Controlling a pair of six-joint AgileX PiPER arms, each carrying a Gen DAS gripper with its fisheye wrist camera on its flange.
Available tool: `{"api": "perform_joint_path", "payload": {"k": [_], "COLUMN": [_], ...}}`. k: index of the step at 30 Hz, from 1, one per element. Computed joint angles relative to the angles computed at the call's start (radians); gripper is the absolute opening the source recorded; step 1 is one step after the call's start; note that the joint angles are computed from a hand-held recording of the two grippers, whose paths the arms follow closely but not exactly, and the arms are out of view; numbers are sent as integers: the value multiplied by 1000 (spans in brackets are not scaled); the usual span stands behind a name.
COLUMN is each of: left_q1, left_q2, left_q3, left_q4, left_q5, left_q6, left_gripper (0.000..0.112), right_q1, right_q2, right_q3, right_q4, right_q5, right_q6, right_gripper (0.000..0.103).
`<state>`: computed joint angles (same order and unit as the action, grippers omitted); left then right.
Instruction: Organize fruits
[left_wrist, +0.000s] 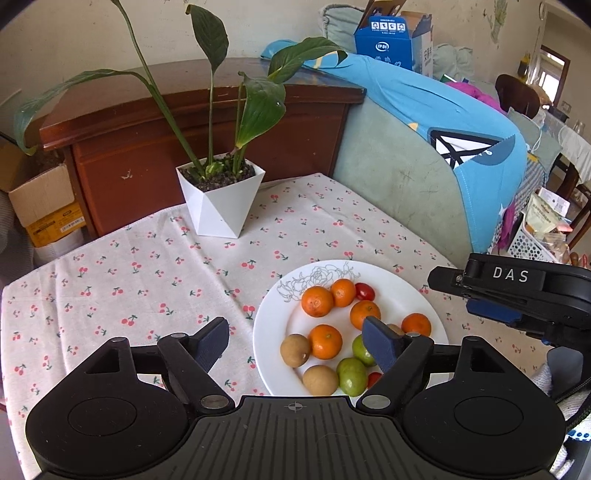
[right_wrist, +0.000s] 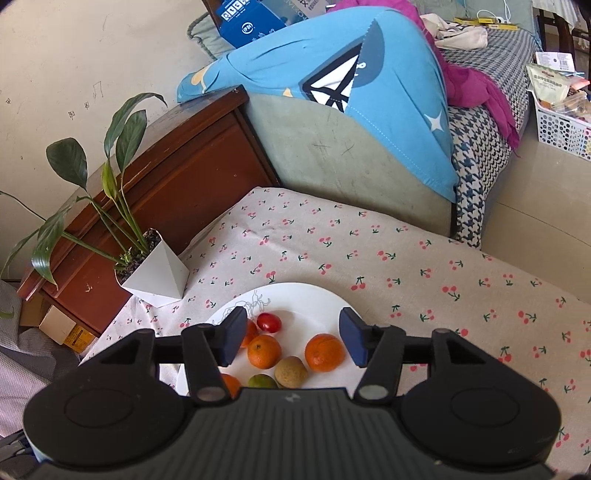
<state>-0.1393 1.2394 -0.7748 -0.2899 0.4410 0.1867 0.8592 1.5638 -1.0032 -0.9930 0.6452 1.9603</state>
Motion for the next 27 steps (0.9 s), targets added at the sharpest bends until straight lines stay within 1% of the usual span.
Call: {"api": "perform_joint_path", "payload": {"k": [2, 4, 6, 7, 11, 15, 17, 20, 22, 27], "left_q1": [-11, -21, -23, -25, -48, -62, -70, -88, -89, -91], "left_q2": [-10, -16, -26, -32, -46, -49, -50, -53, -52, -36], "left_q3": [-4, -10, -10, -8, -8, -9, -9, -13, -14, -23], "left_q4": [88, 167, 197, 214, 304, 352, 374, 419, 431, 443], "left_q5": [26, 56, 78, 86, 123, 156, 162, 171, 174, 184], "left_q6": [-95, -180, -214, -231, -323, -381, -401, -445, -458, -482], "left_gripper": [87, 87, 87, 87, 88, 89, 89, 90, 90, 90], "right_q1": [22, 42, 59, 67, 113, 149, 163, 173, 173, 172], "right_q2": [1, 0, -9, -11, -19, -14, -8, 2, 8, 29], "right_q3": [-13, -20, -17, -19, -20, -35, -44, -58, -65, -78], "right_q4": [22, 39, 57, 70, 82, 113, 127, 151, 165, 187], "right_q5": [47, 82, 104, 117, 187, 252, 278, 299, 302, 304], "right_q6": [-32, -57, -74, -86, -99, -139, -162, -191, -211, -244], "right_gripper": [63, 65, 66, 68, 72, 80, 81, 83, 85, 86]}}
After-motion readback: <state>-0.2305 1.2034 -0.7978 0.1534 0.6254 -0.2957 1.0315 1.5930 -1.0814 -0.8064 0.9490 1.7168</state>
